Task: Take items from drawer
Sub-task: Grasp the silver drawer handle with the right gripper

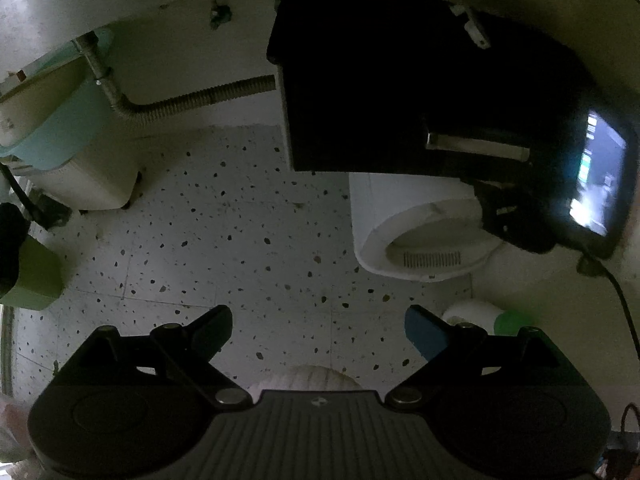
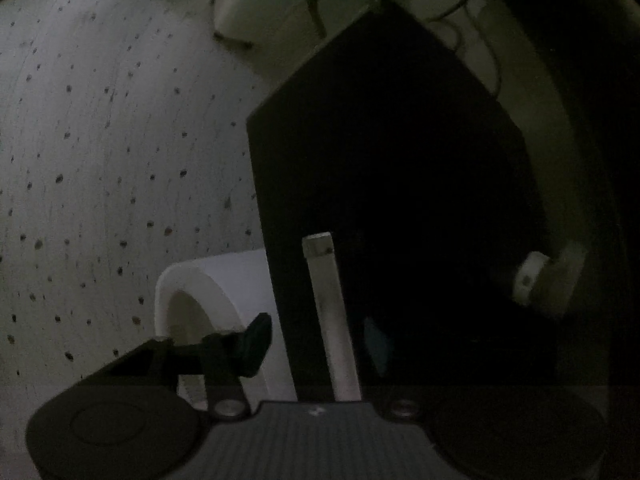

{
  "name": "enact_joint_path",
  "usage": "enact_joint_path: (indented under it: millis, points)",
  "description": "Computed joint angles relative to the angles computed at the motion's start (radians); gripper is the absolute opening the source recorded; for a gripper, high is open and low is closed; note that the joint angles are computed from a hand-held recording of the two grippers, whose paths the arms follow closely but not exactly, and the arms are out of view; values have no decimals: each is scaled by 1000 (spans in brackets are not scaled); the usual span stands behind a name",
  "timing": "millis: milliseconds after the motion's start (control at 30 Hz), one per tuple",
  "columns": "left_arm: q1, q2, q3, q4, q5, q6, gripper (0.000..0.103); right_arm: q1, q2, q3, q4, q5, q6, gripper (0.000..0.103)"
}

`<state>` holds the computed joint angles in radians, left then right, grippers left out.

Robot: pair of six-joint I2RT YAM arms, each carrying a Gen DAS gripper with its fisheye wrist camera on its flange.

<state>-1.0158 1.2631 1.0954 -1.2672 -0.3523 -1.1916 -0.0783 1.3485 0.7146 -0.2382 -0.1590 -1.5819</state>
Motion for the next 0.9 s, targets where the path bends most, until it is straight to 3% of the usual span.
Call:
enact_joint_path:
  millis: [133,233,500,900]
  points:
    - [9,-2,3,-2,1,-3,94,36,77,51,2,51,-3,43]
    - [13,-5,5,-3,-1,-1,94,56,129,100,-33,80,1,35]
    - [15,-16,3,-3,3,-4,94,72,187,146,-80,100,-27,46]
    - [-2,-22,17,-15,-1,-7,94,95,167,99,-26,130,15,48]
